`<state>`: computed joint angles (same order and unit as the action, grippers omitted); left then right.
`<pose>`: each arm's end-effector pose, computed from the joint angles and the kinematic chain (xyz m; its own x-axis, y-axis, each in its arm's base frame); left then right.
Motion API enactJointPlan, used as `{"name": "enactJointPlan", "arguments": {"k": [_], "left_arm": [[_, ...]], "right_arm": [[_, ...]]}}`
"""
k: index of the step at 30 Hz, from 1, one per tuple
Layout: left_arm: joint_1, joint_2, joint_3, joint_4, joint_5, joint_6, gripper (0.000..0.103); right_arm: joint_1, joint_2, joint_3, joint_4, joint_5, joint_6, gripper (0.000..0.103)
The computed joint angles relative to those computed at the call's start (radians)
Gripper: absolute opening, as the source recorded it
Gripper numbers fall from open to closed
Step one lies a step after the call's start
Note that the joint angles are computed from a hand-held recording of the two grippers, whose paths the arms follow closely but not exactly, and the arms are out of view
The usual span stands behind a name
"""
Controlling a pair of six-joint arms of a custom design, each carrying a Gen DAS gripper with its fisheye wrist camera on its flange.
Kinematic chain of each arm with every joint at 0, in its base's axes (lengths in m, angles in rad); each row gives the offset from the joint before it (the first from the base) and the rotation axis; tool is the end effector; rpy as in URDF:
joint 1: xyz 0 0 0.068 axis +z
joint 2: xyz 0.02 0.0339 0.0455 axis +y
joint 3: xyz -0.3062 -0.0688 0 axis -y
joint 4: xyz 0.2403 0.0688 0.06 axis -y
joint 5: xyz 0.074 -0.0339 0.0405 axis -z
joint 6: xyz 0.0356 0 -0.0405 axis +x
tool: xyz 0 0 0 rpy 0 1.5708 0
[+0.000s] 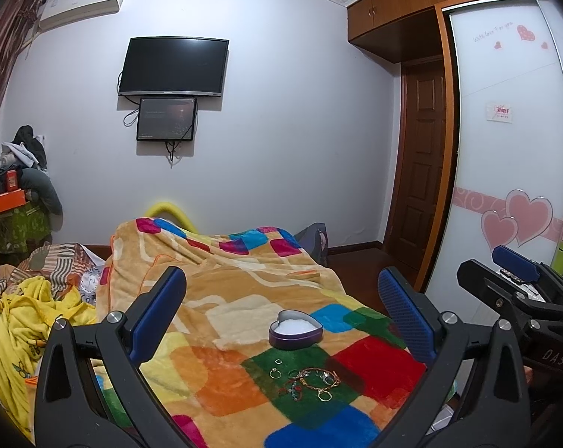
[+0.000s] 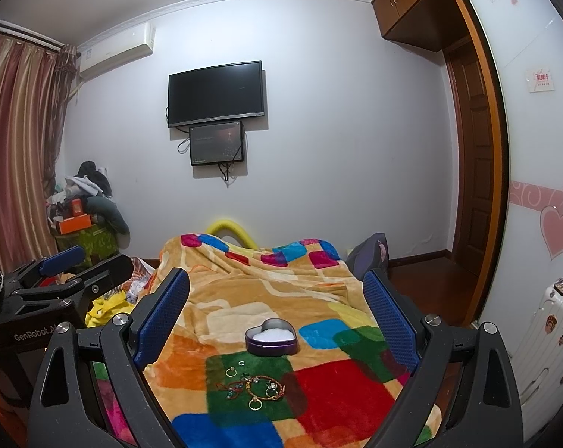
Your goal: Organize jewelry
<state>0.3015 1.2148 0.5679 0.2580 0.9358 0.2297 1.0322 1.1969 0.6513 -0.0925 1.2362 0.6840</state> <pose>0.2274 0.0407 0.2675 -0.2307 0.0697 -0.9705 0.6036 0.7926 -0.0866 0.1384 0.1661 0.2741 -0.1690 0.1217 -0.9781 0.2762 0.9584 0.0715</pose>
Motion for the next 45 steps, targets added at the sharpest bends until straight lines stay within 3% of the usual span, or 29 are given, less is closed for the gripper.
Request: {"name": "enactJointPlan", "arguments": {"k": [26,37,45], "left_arm": [[-0.026,0.031,0.013,0.003,-0.026,0.001,0.103],[-0.062,0.091,0.028,0.011,-0.067,0.011,0.103],[-0.137,0.234,0.069,0.034,-0.187,0.029,0.103]], "right_arm": [[-0.007,0.0,0.004,-0.015,-0.01,0.012,0.093],[-0.078,0.009,-0.023,0.022,-0.085,0.002,0.093],[-0.199,0.04,-0.073,0.053,-0.213,0.022,0.093]]}}
